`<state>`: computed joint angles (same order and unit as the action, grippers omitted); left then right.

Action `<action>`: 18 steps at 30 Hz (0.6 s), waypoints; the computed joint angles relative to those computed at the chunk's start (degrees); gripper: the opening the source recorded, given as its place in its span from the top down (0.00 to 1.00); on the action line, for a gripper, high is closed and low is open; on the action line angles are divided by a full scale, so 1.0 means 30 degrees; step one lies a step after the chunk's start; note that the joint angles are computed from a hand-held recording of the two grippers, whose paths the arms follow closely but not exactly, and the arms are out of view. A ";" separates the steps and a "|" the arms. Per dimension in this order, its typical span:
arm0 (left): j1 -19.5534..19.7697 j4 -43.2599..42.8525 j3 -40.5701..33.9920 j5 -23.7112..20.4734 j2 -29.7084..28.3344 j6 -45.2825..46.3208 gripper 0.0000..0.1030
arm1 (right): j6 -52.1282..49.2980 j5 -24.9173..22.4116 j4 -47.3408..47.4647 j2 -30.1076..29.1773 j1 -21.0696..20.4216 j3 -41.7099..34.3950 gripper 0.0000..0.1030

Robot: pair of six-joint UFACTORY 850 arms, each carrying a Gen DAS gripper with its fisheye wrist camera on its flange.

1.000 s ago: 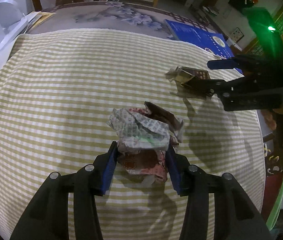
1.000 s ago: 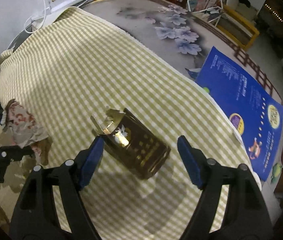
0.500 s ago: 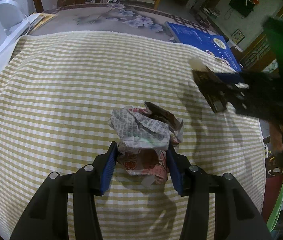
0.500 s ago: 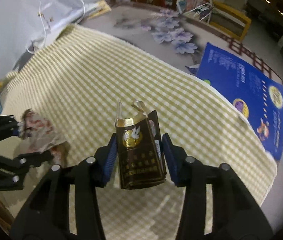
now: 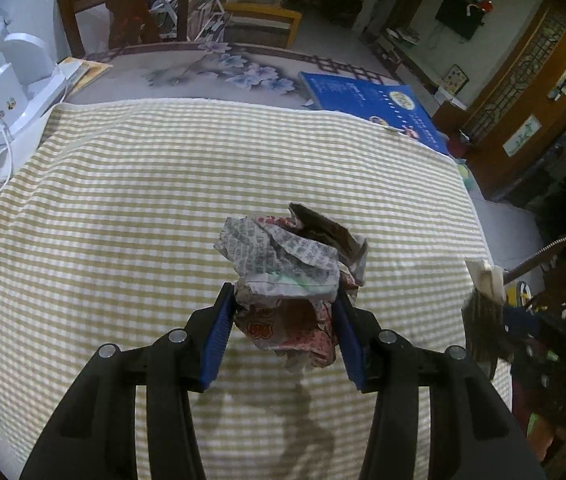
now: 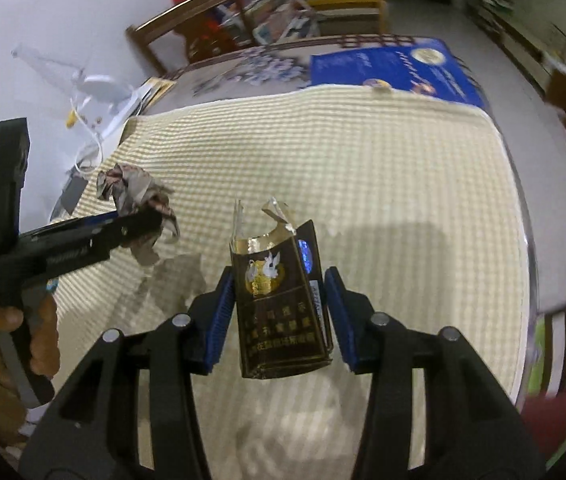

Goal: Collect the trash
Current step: 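Carry the wrapper and cigarette pack to the red bin and open both tools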

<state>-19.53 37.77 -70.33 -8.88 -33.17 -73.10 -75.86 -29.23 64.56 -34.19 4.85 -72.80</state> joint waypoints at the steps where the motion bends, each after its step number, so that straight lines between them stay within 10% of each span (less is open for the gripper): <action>1: -0.0102 0.0131 0.0101 0.0052 0.0140 -0.0077 0.56 | -0.0503 0.0200 0.0856 0.0607 -0.0157 0.0783 0.57; 18: -0.2524 0.1164 0.0619 0.1382 0.1752 0.0742 0.55 | -0.6586 0.1132 1.0176 0.5846 -0.2034 0.6595 0.56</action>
<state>-27.10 41.26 -68.47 -4.73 -27.92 -70.88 -95.62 -25.84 95.09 -16.66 -1.25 -53.01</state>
